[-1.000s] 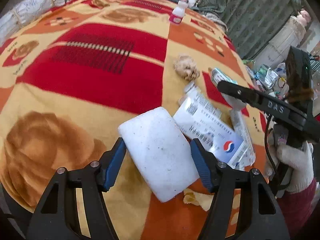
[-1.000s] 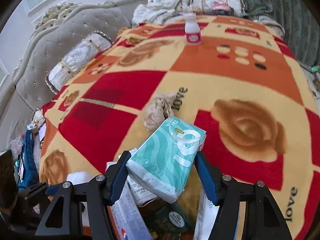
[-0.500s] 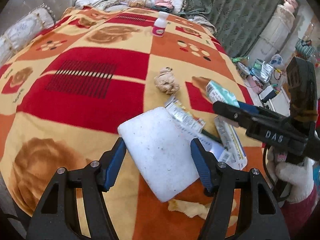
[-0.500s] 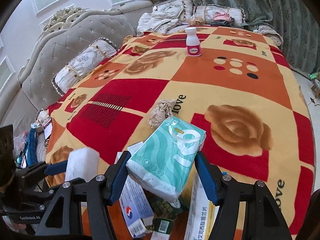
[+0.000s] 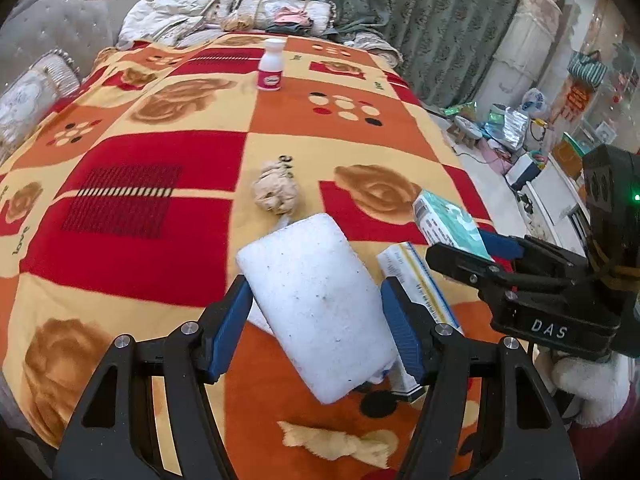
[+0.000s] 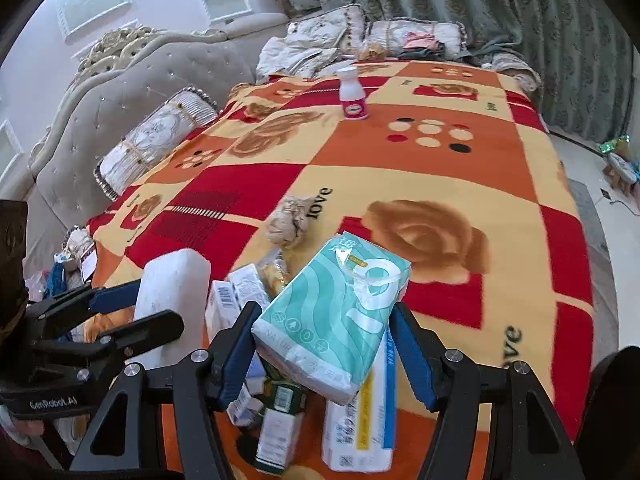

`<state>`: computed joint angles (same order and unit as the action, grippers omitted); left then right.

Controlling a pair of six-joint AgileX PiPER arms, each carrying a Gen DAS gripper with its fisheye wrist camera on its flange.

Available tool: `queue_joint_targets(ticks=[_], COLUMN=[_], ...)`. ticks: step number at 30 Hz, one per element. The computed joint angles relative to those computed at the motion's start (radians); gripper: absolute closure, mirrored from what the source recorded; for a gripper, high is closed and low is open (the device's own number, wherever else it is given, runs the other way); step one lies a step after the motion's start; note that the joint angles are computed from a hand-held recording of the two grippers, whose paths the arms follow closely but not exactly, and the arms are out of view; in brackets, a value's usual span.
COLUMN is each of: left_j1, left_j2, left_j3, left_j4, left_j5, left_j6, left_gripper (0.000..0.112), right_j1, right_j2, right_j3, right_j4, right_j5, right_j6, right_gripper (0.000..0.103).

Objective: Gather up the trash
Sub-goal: 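Carry the foam block and teal tissue pack over the black bin with both tools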

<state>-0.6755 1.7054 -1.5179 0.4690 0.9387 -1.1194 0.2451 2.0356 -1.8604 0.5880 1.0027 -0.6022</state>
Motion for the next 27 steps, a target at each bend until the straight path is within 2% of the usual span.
queue_joint_targets(ticks=[12,27], left_j1=[-0.018,-0.073], left_j2=[0.119,0.373], left_j3=[-0.184,-0.596], left_j4=[-0.07,-0.151], left_j5=[0.001,0.122], left_j6=[0.092,0.249], left_gripper=[0.047,0.047], right_j1=[-0.109,-0.261], right_j2=[-0.067,-0.105], right_j3=[0.101,0.178], right_j4=[0.024,0.042], right_j5=[-0.029,-0.037], right_j6=[-0.038,-0.082], right_gripper=[0.04,0.04])
